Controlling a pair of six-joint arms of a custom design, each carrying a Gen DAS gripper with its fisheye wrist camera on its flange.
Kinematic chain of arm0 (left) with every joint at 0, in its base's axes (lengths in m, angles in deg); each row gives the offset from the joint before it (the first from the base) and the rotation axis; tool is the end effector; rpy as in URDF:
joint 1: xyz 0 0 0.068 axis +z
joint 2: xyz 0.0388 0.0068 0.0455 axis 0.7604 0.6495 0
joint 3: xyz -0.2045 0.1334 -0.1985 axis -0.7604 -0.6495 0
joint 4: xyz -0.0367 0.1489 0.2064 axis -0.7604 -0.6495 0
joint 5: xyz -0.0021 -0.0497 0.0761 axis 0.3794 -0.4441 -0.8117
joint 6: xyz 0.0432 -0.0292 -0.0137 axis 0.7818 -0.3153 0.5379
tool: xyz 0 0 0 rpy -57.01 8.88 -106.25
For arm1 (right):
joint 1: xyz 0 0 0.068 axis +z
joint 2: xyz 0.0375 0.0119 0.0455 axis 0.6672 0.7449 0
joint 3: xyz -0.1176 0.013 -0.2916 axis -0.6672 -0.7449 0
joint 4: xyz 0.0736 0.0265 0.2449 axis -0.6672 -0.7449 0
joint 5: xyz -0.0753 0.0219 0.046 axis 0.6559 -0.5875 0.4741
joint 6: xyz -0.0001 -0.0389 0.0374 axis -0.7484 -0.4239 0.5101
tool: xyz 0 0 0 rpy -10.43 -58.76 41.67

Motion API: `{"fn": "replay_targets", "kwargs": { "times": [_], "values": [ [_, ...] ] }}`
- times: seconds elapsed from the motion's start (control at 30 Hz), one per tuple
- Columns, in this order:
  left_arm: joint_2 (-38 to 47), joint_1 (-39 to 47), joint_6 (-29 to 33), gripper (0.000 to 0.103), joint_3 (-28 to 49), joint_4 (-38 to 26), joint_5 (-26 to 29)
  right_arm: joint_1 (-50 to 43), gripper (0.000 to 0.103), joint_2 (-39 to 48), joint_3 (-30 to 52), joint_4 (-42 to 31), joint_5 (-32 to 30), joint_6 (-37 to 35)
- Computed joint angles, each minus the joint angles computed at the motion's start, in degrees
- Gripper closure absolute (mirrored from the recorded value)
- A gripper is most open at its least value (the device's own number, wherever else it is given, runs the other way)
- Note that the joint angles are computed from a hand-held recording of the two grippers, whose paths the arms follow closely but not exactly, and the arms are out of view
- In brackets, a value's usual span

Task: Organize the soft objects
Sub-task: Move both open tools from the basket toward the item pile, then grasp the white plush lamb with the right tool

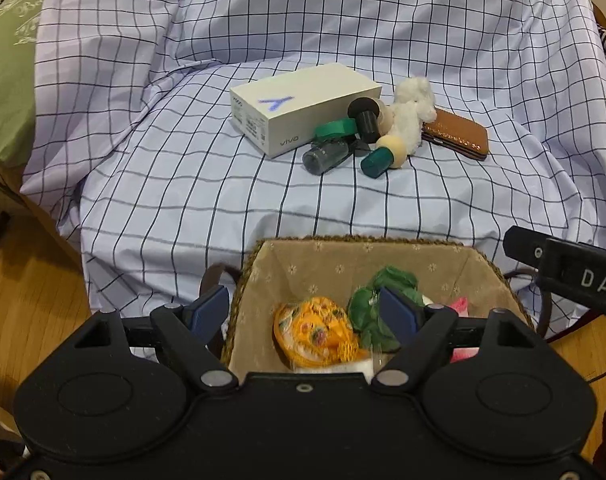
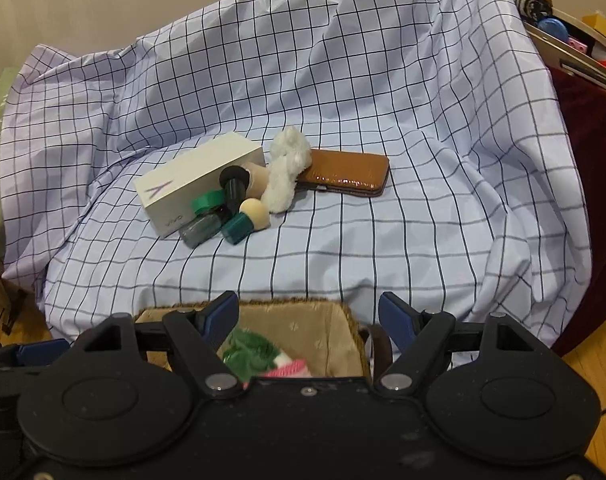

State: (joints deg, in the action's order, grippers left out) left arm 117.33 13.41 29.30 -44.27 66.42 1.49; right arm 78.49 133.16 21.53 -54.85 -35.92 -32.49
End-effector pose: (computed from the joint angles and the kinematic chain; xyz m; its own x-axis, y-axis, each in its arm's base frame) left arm 0.1700 -0.1078 0.1679 -0.7990 -0.0698 -0.5972 -0.0659 0.9974 -0.0285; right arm 0.1343 0.0857 0.1780 -0.7151 0.0642 -0.6961 -0.0383 0.9907 0.1308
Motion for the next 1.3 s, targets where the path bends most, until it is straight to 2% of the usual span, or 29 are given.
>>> {"fn": "replay_targets", "kwargs": {
  "times": [0.3, 0.57, 0.7, 0.9, 1.03, 1.17, 1.2, 1.23, 1.3],
  "values": [
    [9.3, 8.1, 7.6, 0.025, 4.5, 7.7, 4.1, -9.0, 0.024, 15.5, 5.8, 10.3, -5.8, -7.5],
    [18.4, 13.2, 12.0, 0.025, 7.2, 18.8, 6.3, -11.9, 0.024, 28.0, 12.6, 19.2, -5.4, -9.2],
    [22.1, 14.4, 13.0, 0.025, 7.0, 25.1, 6.9, -12.4, 0.023, 34.0, 14.6, 27.3, -4.6, -7.7],
    [25.9, 14.2, 13.3, 0.025, 4.9, 31.3, 7.2, -10.1, 0.023, 42.2, 11.6, 44.1, 2.2, -9.4],
    [27.4, 14.6, 13.1, 0.025, 2.9, 34.6, 8.8, -10.3, 0.023, 45.2, 7.4, 52.5, 0.3, -9.5],
    [27.9, 14.3, 13.0, 0.025, 0.5, 39.2, 8.7, -9.7, 0.023, 49.9, 1.5, 64.9, -0.3, -8.3],
    [27.8, 14.3, 12.7, 0.023, -0.3, 40.5, 8.9, -9.9, 0.023, 50.9, 0.1, 68.1, -0.8, -8.4],
    [27.9, 14.4, 12.4, 0.016, -0.9, 41.5, 9.3, -9.8, 0.023, 51.6, -0.9, 70.3, -0.7, -8.2],
    [28.0, 13.7, 12.0, 0.014, -2.8, 44.9, 8.5, -10.3, 0.023, 52.1, -1.8, 72.6, -1.3, -7.2]
  ]
}}
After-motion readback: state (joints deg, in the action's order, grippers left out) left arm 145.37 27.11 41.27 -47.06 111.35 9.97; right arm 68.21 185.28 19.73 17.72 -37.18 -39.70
